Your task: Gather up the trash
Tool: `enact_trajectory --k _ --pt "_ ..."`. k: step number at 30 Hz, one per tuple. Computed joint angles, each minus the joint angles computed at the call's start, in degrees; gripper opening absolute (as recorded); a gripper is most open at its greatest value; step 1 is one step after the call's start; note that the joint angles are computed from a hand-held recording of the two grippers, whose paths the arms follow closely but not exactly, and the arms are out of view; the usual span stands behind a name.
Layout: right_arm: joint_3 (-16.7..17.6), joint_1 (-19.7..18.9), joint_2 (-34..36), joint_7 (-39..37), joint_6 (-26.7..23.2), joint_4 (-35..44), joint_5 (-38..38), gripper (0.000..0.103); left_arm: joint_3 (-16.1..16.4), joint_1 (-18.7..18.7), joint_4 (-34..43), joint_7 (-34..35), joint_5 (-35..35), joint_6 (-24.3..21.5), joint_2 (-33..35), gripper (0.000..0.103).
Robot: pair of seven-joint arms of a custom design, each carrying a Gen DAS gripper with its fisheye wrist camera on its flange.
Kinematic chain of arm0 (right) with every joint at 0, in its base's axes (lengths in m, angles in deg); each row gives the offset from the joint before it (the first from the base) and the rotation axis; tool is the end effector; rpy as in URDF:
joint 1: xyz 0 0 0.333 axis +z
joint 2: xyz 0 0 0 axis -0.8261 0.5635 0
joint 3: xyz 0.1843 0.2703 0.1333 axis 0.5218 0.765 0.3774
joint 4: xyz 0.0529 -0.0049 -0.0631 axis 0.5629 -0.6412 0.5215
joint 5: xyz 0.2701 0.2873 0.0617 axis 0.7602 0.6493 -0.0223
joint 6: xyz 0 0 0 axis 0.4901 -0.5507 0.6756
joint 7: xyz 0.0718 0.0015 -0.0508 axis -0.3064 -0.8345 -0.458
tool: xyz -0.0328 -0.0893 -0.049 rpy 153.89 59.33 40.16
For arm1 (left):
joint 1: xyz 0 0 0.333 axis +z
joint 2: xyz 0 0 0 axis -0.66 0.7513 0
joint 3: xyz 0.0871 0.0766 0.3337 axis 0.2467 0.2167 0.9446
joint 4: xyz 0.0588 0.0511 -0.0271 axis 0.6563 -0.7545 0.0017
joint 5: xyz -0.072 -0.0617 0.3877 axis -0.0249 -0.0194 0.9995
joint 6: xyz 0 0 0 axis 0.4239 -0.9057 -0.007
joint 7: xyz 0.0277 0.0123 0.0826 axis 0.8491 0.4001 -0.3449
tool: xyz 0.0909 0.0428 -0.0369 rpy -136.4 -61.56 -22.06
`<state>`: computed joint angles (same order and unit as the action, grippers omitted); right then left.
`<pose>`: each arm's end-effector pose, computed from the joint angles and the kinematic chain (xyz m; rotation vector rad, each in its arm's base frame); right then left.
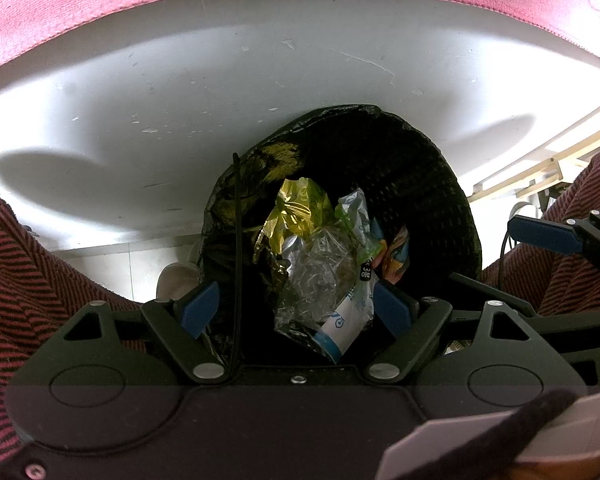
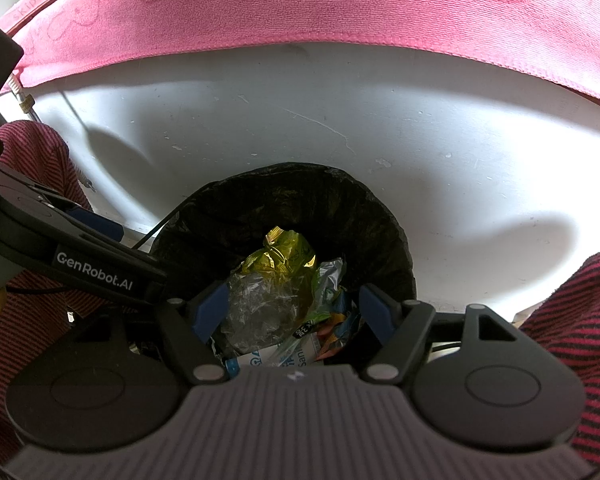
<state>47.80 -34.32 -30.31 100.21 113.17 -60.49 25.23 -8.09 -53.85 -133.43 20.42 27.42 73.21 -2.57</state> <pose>0.6595 0.4023 0.3560 -2.3724 1.0163 -0.1158 0.6032 -0.2247 0.3819 -2.4651 1.6938 -0.2967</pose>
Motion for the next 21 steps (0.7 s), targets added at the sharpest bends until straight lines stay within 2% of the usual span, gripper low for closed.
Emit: enact_trajectory --k 21 --pt "0.2 -0.3 -0.3 -0.1 0.3 -0.6 0.3 0.083 0.5 -0.5 -0.9 -1.4 2.6 1.7 -0.9 0.083"
